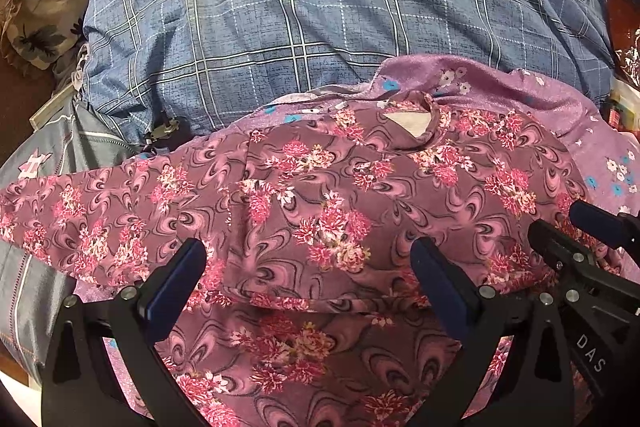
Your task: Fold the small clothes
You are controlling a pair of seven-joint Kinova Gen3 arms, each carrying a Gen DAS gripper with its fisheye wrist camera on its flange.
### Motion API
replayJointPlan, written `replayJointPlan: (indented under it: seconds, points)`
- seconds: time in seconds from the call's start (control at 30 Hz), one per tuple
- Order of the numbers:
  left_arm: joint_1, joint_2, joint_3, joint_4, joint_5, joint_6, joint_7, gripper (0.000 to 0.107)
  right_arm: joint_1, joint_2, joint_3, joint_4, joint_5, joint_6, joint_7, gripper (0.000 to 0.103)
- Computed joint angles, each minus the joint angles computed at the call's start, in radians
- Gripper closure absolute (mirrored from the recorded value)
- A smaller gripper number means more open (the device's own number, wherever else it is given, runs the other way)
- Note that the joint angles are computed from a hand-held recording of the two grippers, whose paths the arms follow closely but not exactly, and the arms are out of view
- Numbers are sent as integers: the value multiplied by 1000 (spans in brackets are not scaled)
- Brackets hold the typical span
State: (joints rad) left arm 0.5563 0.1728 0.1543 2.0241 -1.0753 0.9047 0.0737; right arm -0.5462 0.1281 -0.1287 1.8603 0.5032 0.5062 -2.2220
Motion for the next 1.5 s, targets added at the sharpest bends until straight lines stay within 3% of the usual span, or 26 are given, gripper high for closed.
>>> replayJointPlan:
  seconds: [0.93, 1.5]
  points:
    - [-12, -9, 7, 7, 9, 12, -6, 5, -28, -12, 6, 19, 118, -8, -116, 57]
    - [-23, -18, -4, 15, 24, -1, -21, 5, -16, -10, -7, 15, 127, -2, -117, 57]
